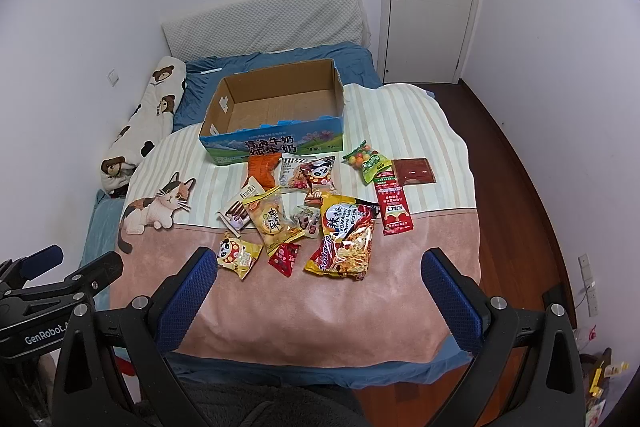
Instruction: Organize snacks
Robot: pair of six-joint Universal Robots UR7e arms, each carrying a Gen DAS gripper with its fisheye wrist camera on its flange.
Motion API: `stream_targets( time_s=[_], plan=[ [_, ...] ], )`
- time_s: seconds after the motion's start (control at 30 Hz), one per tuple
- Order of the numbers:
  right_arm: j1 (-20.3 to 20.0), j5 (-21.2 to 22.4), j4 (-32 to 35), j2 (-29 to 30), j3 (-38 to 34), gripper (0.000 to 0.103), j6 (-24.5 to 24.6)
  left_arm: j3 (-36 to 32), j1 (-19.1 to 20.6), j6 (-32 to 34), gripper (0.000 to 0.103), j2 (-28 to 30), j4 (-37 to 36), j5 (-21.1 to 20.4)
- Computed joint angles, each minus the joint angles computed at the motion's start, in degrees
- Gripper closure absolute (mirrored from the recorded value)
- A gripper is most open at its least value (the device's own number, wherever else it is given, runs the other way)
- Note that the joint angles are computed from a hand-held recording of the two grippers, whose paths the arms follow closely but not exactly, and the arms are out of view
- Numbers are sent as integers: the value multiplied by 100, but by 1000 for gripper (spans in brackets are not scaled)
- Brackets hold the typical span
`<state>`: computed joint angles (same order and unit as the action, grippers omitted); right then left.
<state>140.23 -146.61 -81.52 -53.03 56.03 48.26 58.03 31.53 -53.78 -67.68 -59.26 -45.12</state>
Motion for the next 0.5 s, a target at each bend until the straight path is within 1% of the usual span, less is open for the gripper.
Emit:
stream_targets(
  time_s=[0.37, 0.5],
  plan=[
    [-12, 8, -29, 14, -15, 0, -10, -10, -9, -57, 0, 18, 21, 15],
    [-102, 129, -156, -54, 118, 0, -5, 56, 77, -79, 0, 49, -103, 116]
  ],
)
